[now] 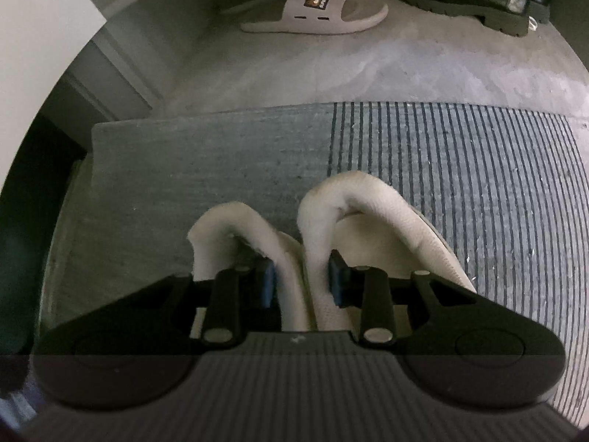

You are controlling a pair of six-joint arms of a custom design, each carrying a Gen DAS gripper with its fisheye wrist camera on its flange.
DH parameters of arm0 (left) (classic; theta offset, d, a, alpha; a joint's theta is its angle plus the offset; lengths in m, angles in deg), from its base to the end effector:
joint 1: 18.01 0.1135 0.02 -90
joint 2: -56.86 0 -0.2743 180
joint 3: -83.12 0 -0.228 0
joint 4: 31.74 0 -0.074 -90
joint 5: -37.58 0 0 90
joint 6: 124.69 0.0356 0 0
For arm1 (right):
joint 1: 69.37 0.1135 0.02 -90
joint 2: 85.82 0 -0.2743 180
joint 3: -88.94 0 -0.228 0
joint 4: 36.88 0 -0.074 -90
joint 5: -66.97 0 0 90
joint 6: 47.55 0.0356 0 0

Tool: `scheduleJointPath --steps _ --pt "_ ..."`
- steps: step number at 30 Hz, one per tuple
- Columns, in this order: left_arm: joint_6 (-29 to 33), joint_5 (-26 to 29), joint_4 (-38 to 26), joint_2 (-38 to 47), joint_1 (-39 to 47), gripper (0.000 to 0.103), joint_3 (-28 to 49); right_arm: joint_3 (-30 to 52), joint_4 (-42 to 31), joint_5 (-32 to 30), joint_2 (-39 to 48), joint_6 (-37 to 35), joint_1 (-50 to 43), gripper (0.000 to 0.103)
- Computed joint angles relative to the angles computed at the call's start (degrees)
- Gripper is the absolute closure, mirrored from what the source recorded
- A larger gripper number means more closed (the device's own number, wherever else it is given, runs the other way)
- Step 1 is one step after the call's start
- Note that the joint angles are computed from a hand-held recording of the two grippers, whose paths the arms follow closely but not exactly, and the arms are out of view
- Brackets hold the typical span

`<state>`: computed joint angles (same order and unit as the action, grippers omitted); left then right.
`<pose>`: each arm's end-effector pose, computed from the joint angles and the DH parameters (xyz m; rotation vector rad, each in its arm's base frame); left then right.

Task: Organize scattered shoes
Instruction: 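Lift the pair of white sneakers with the right tool toward the cabinet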

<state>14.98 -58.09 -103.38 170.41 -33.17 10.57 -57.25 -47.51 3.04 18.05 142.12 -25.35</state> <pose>0.3673 -0.0959 0.2338 1.5721 2.5052 0.2341 0.1408 0.1143 0.0609 1.2859 2.3290 0.0139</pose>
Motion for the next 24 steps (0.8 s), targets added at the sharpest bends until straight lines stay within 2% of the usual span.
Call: scheduleJointPath --steps 2,5,6,8,10,15,18,22,24 --pt "0.38 -0.83 -0.75 -0.06 -0.35 0.001 -0.13 0.84 1.29 -1.26 2.40 -2.79 -1.69 0.066" --pt "-2.90 -1.73 -6.59 2.58 -0.59 0.001 4.09 3.09 1.03 -1.58 5.82 -8.79 -3.72 0.066" --pt "-3.60 -1.09 -8.79 3.26 -0.68 0.001 5.33 3.37 0.89 -1.15 6.31 -8.92 -3.66 0.067" --pt "-3.02 -0.80 -8.63 2.67 -0.90 0.001 4.68 4.12 -2.05 0.05 5.59 -5.89 -2.20 0.070" --pt "-1.56 -0.28 -6.89 1.07 -1.12 0.001 2.89 6.93 -8.99 2.27 4.65 -2.07 0.12 0.072" --pt "3.67 1.56 -2.15 -1.58 -0.53 0.001 -0.85 18.46 -36.27 12.95 1.48 17.88 8.11 0.072" --pt "6.10 1.96 -0.47 -2.09 -0.02 0.001 -1.82 23.96 -47.34 18.97 0.75 23.28 8.61 0.072" --pt "5.81 1.94 0.12 -0.72 0.45 0.001 0.01 29.50 -58.24 26.85 1.07 28.30 6.66 0.073" --pt "5.03 2.25 0.19 0.01 0.42 0.001 1.38 30.73 -60.03 32.21 -0.09 28.54 3.30 0.073"
